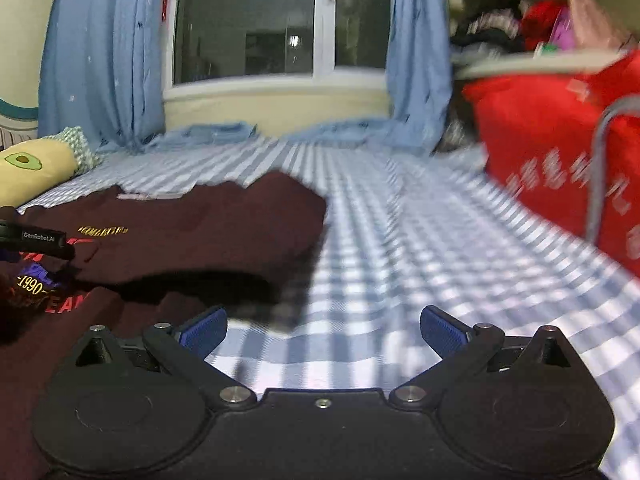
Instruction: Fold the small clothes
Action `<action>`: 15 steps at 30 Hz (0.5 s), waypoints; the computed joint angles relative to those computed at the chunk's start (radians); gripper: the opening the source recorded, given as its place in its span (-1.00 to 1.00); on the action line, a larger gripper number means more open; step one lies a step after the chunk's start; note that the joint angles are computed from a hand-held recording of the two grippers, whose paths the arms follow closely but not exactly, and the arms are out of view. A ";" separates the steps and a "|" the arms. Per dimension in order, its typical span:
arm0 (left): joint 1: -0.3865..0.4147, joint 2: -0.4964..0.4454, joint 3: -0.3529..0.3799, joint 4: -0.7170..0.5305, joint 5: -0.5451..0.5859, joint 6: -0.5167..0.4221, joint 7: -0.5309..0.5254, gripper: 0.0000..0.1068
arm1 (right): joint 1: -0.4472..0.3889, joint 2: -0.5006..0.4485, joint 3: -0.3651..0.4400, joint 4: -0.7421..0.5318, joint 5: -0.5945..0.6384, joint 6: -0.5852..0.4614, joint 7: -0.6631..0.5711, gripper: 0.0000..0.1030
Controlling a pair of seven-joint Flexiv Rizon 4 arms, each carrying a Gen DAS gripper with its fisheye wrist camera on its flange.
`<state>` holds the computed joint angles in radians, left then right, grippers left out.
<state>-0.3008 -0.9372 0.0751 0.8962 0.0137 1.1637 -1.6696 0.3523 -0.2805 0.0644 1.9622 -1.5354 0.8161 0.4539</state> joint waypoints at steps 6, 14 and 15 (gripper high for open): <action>0.034 -0.008 -0.057 0.022 -0.056 0.022 0.020 0.92 | 0.004 -0.068 -0.032 -0.076 0.085 0.013 -0.058 0.99; 0.018 -0.012 -0.029 0.013 -0.060 0.013 0.018 0.92 | 0.011 -0.105 -0.061 -0.123 0.109 -0.026 -0.124 0.99; 0.017 -0.012 -0.027 0.013 -0.058 0.011 0.018 0.92 | 0.020 -0.108 -0.061 -0.128 0.137 -0.060 -0.135 0.99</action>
